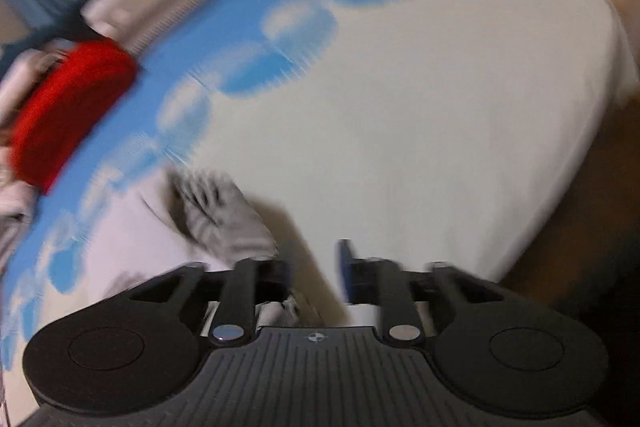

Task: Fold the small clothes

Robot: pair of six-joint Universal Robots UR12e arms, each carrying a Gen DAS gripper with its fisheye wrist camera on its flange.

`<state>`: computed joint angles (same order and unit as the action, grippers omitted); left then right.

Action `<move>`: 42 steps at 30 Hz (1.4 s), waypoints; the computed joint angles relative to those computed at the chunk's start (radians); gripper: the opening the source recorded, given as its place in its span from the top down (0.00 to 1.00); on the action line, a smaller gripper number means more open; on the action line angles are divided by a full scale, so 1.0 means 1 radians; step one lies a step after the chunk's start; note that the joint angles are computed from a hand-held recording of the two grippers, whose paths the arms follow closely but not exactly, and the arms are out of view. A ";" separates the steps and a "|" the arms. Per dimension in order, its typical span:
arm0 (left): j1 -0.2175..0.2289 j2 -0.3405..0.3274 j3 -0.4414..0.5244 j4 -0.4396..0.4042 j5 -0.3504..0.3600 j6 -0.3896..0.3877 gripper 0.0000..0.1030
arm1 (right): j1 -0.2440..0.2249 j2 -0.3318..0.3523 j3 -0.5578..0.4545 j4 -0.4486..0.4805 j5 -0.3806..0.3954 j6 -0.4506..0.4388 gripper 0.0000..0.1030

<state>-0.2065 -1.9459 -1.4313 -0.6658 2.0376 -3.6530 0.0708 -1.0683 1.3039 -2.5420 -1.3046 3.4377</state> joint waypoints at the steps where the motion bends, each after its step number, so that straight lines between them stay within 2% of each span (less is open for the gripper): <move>1: -0.002 -0.009 0.010 -0.006 -0.003 0.005 0.47 | -0.007 0.016 -0.026 -0.013 0.060 -0.053 0.65; 3: -0.005 -0.021 0.026 -0.019 -0.011 0.010 0.46 | -0.015 0.063 -0.106 0.022 0.195 -0.180 0.62; 4: -0.008 -0.029 0.036 -0.030 -0.013 0.011 0.46 | -0.015 0.092 -0.157 0.070 0.253 -0.237 0.57; 6: -0.011 -0.040 0.051 -0.050 -0.014 0.013 0.46 | -0.010 0.165 -0.287 0.230 0.358 -0.343 0.48; 8: -0.015 -0.051 0.065 -0.070 -0.013 0.009 0.46 | -0.003 0.233 -0.399 0.374 0.405 -0.391 0.44; 9: -0.016 -0.054 0.071 -0.081 -0.014 0.003 0.46 | 0.007 0.283 -0.478 0.423 0.393 -0.384 0.44; 11: -0.017 -0.062 0.082 -0.102 -0.024 -0.018 0.45 | 0.015 0.332 -0.539 0.454 0.399 -0.338 0.44; 13: -0.017 -0.070 0.094 -0.118 -0.044 -0.038 0.45 | 0.023 0.395 -0.636 0.578 0.410 -0.245 0.44; 14: -0.017 -0.076 0.102 -0.125 -0.055 -0.041 0.45 | 0.025 0.416 -0.673 0.607 0.417 -0.202 0.44; 16: -0.019 -0.090 0.121 -0.133 -0.068 -0.031 0.41 | 0.028 0.434 -0.692 0.604 0.434 -0.148 0.44; 18: -0.024 -0.107 0.142 -0.141 -0.073 -0.013 0.39 | 0.031 0.446 -0.710 0.592 0.444 -0.163 0.69; 19: -0.027 -0.115 0.152 -0.142 -0.080 -0.004 0.38 | 0.028 0.437 -0.686 0.550 0.476 -0.160 0.94; 22: -0.040 -0.136 0.173 -0.117 -0.089 0.034 0.38 | 0.003 0.404 -0.600 0.258 0.545 -0.008 0.95; 23: -0.047 -0.141 0.174 -0.084 -0.085 0.057 0.38 | -0.003 0.398 -0.591 0.196 0.533 0.023 0.95; 24: -0.051 -0.145 0.174 -0.051 -0.092 0.079 0.35 | -0.006 0.391 -0.588 0.175 0.480 0.012 0.95; 25: -0.054 -0.149 0.174 -0.022 -0.112 0.100 0.34 | 0.001 0.388 -0.592 0.197 0.386 -0.029 0.95; 26: -0.056 -0.154 0.176 0.000 -0.139 0.120 0.33 | 0.011 0.395 -0.612 0.260 0.302 -0.081 0.95; 27: -0.057 -0.159 0.180 0.009 -0.166 0.139 0.33 | 0.019 0.410 -0.642 0.365 0.236 -0.145 0.95; 28: -0.058 -0.164 0.186 0.010 -0.197 0.157 0.32 | 0.021 0.430 -0.683 0.469 0.212 -0.166 0.95; 29: -0.058 -0.170 0.194 0.004 -0.237 0.172 0.32 | 0.018 0.444 -0.716 0.531 0.230 -0.150 0.95; 30: -0.059 -0.175 0.200 -0.004 -0.268 0.184 0.31 | 0.013 0.453 -0.735 0.551 0.265 -0.149 0.94; 32: -0.061 -0.188 0.218 -0.041 -0.314 0.207 0.30 | 0.015 0.440 -0.706 0.484 0.285 -0.181 0.91; 33: -0.062 -0.196 0.238 -0.101 -0.327 0.215 0.30 | 0.019 0.428 -0.685 0.451 0.271 -0.206 0.89; 35: -0.065 -0.232 0.302 -0.308 -0.326 0.238 0.29 | 0.020 0.417 -0.667 0.447 0.275 -0.229 0.77; 36: -0.068 -0.250 0.334 -0.412 -0.307 0.247 0.25 | 0.013 0.409 -0.652 0.451 0.290 -0.228 0.74; 37: -0.073 -0.267 0.361 -0.489 -0.279 0.256 0.25 | 0.009 0.405 -0.644 0.457 0.305 -0.218 0.74; 38: -0.078 -0.277 0.376 -0.525 -0.253 0.270 0.25 | 0.005 0.398 -0.631 0.464 0.324 -0.218 0.74; 40: -0.073 -0.272 0.368 -0.509 -0.264 0.264 0.25 | -0.006 0.377 -0.603 0.494 0.361 -0.264 0.73; 42: -0.060 -0.256 0.346 -0.479 -0.297 0.217 0.25 | -0.010 0.366 -0.598 0.572 0.374 -0.345 0.61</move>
<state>-0.2668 -2.2017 -1.0853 -1.1450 1.7405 -3.4357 0.0607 -0.7027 0.7057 -1.9698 -0.9309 3.0931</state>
